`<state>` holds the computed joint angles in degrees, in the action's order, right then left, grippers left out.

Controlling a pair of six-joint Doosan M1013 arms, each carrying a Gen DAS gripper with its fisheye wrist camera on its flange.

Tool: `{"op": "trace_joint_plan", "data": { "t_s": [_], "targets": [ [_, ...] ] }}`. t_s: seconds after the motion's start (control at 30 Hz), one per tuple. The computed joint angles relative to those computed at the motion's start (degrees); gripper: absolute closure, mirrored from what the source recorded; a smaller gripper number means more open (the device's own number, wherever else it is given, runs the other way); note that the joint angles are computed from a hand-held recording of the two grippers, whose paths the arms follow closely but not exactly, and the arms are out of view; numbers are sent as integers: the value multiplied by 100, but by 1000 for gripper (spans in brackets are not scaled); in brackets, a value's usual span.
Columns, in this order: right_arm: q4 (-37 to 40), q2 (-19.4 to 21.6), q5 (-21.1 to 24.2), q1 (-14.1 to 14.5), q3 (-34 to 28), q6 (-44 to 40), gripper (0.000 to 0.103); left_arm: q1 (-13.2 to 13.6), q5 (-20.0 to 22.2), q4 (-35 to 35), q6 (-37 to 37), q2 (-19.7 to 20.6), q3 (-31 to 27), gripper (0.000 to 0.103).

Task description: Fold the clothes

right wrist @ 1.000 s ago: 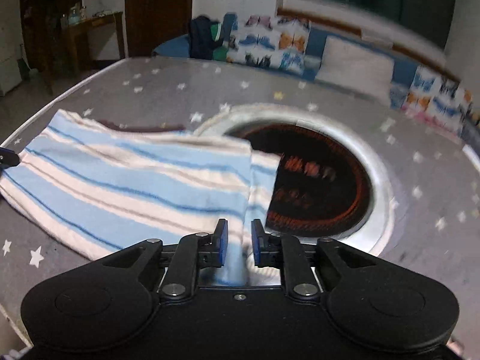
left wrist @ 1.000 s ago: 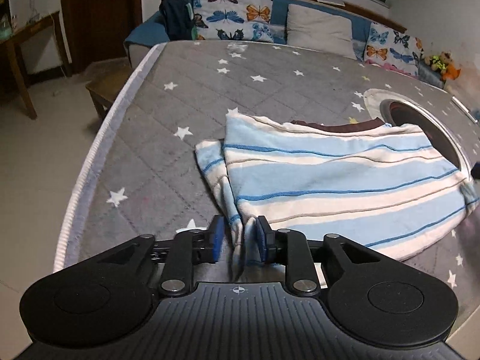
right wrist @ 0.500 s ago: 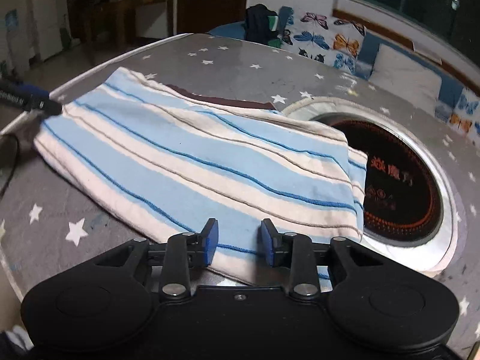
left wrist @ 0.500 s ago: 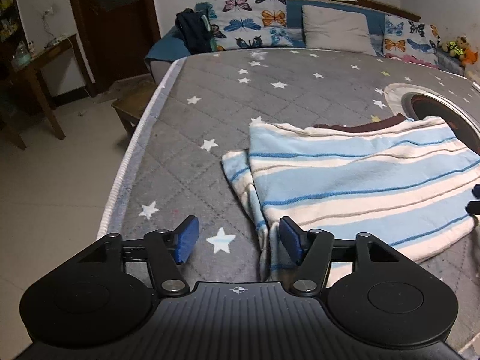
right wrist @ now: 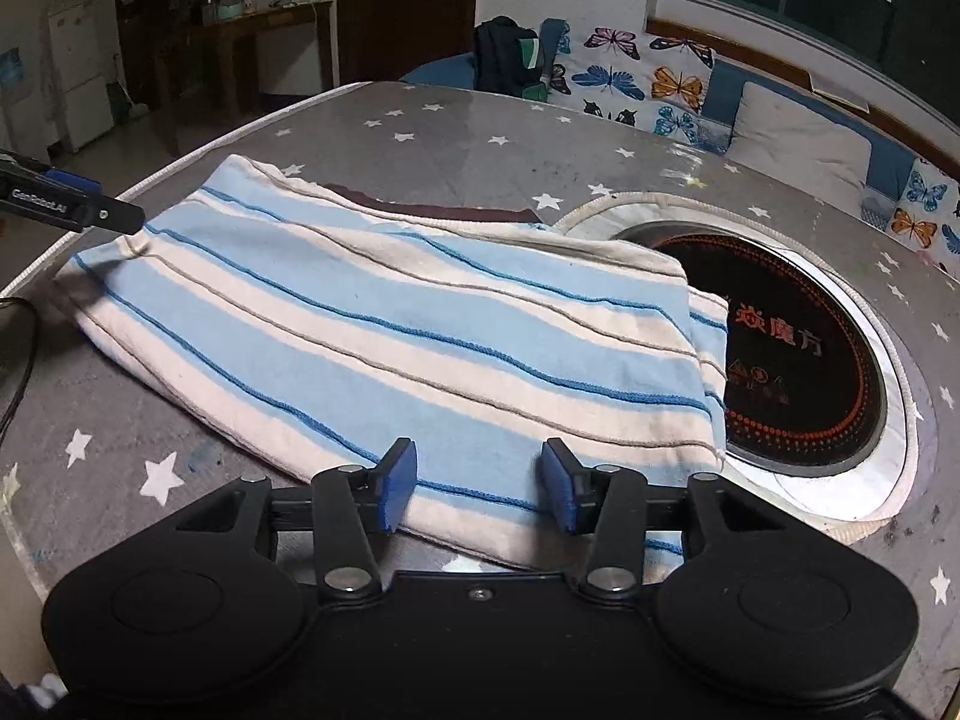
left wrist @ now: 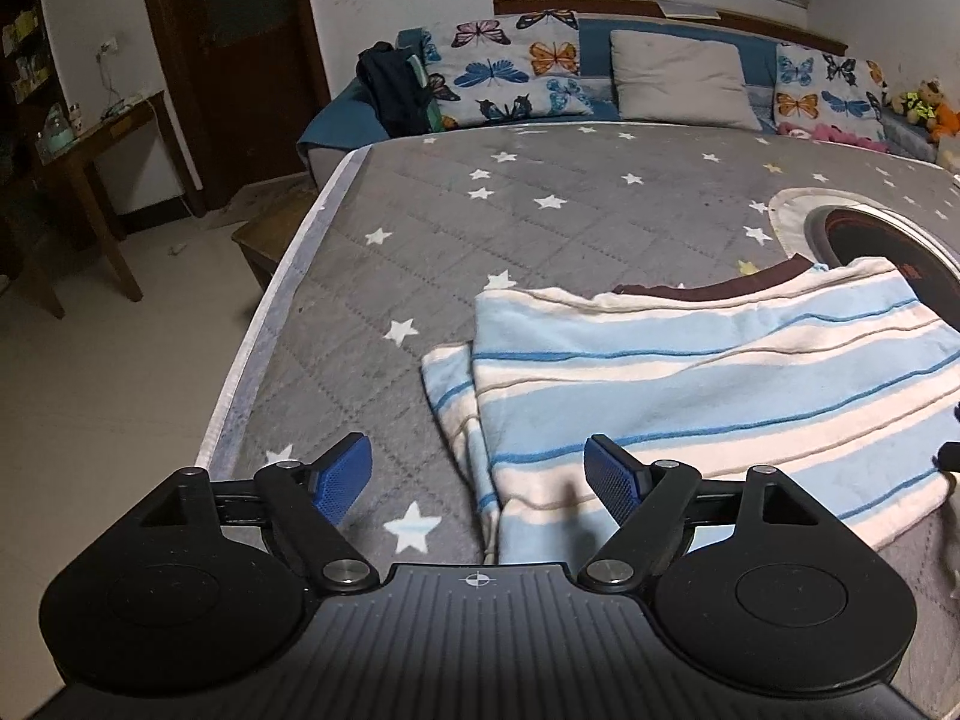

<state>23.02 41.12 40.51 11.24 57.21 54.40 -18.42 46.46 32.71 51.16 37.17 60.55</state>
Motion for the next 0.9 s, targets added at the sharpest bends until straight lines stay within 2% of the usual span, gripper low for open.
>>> {"op": "trace_joint_plan", "data": {
  "t_s": [0.2, 0.57, 0.73, 0.9],
  "targets": [
    [-16, 16, 25, -20, -6, 112, 48, -12, 47, -96, 83, 97, -147, 24],
    [194, 10, 6, -37, 1, 31, 37, -45, 143, -183, 249, 284, -430, 24],
    [244, -15, -217, -61, -4, 47, 25, -37, 182, -292, 293, 363, -556, 24],
    [245, 26, -311, -88, -93, 186, 22, -46, 264, -300, 305, 439, -672, 24]
  ]
}}
